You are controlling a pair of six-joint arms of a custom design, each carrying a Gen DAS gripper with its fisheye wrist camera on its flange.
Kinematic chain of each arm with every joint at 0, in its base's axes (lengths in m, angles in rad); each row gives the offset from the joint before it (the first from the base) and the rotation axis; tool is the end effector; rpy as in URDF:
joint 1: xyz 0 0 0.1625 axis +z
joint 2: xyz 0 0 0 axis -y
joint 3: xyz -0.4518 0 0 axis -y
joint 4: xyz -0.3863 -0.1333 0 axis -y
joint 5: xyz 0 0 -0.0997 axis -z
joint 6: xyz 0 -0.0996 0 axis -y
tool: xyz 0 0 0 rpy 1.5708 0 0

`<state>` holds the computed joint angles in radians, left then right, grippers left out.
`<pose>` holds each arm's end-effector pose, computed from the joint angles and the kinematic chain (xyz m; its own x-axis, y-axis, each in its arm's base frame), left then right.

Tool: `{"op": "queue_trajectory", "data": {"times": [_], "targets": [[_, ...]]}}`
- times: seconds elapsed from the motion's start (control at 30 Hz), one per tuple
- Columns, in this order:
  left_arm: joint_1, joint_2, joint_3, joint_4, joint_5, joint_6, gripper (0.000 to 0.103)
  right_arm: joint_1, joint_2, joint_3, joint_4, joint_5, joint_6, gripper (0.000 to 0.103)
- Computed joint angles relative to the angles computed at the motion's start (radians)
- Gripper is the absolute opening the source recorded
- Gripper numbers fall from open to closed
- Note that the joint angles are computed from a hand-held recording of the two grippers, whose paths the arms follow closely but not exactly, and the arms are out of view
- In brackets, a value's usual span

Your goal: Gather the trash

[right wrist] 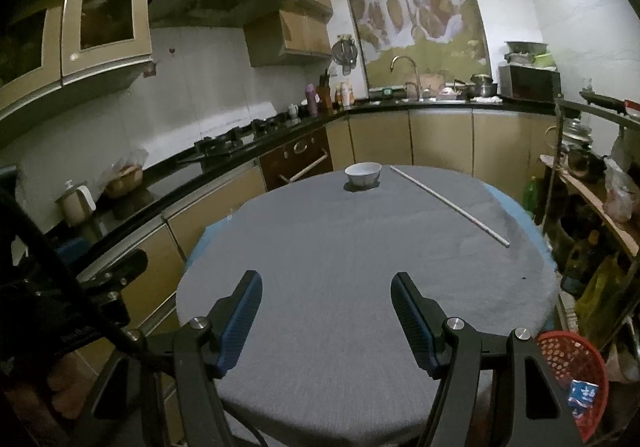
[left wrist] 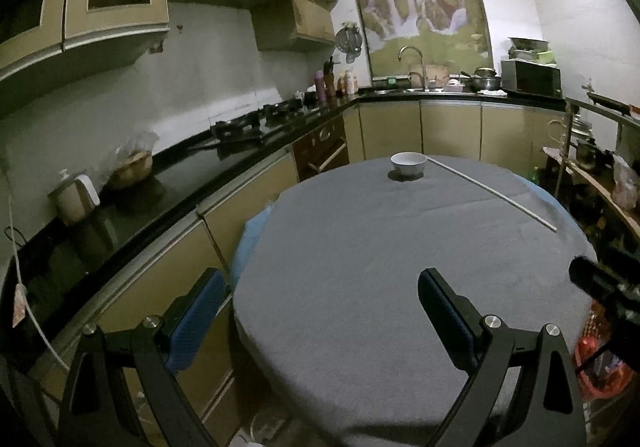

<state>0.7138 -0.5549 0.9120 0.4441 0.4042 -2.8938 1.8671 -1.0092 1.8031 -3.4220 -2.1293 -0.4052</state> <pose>-0.3831 -0.6293 0.1680 -0.5853 -0.0026 -0.8108 0.7080 0.4857 -0.5126 0.2621 -0.5828 0.3148 -0.8127 -0.0071 0.5826 -0.5047 0.5082 -0.6979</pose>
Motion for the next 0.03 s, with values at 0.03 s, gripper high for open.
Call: {"op": "queue_trajectory", "data": {"times": [0.03], "targets": [[0.008, 0.025, -0.044, 0.033, 0.003, -0.013, 0.097, -0.008, 0.005, -0.012, 0.016, -0.001, 0.004, 0.071]]}}
